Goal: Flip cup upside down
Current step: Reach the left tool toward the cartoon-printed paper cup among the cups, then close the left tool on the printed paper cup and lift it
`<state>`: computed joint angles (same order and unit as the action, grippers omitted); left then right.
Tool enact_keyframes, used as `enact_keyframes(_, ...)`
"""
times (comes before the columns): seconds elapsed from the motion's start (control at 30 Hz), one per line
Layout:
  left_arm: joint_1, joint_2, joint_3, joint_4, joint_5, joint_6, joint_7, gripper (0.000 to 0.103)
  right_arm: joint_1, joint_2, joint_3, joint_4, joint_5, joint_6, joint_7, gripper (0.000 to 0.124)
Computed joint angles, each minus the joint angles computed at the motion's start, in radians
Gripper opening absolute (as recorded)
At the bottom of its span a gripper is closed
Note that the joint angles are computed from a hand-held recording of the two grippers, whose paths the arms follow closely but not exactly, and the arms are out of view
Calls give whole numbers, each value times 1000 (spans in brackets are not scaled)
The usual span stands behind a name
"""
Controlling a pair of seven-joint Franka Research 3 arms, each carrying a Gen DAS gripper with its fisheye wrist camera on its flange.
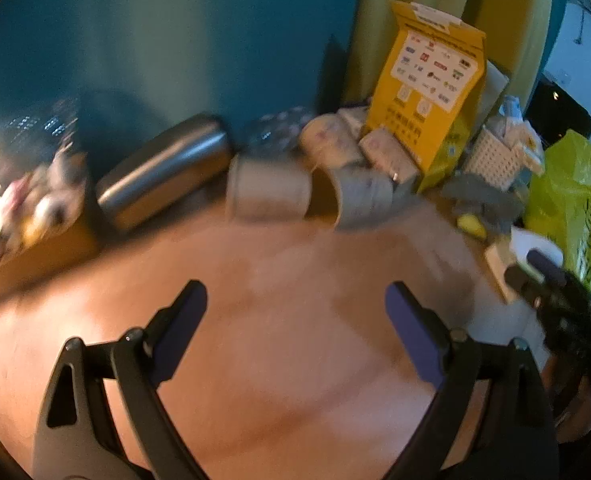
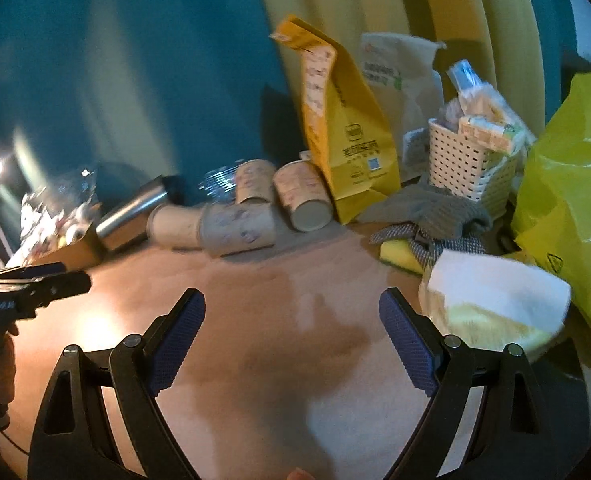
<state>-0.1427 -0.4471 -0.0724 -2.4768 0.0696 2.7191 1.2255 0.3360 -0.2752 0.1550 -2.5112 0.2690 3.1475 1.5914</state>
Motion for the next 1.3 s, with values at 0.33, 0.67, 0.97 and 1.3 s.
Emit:
enact_keyframes(0.33,35,422,-51,429,15,-20,20,92,61,163,-110,142,153,-8,-102,91)
enact_keyframes(0.67,38,684,-77,724,119,-156,-74,92,17,244,-94,242,292,-15,-201,91)
enact_keyframes(0.97,35,817,-75,873,162,-265,-91,91,9,272,-70,278,497,-33,-378,91)
enact_keyframes(1.3,57,819,-87,855,106,-230,-58,66,-2,283,-50,291,550,-38,-425,91)
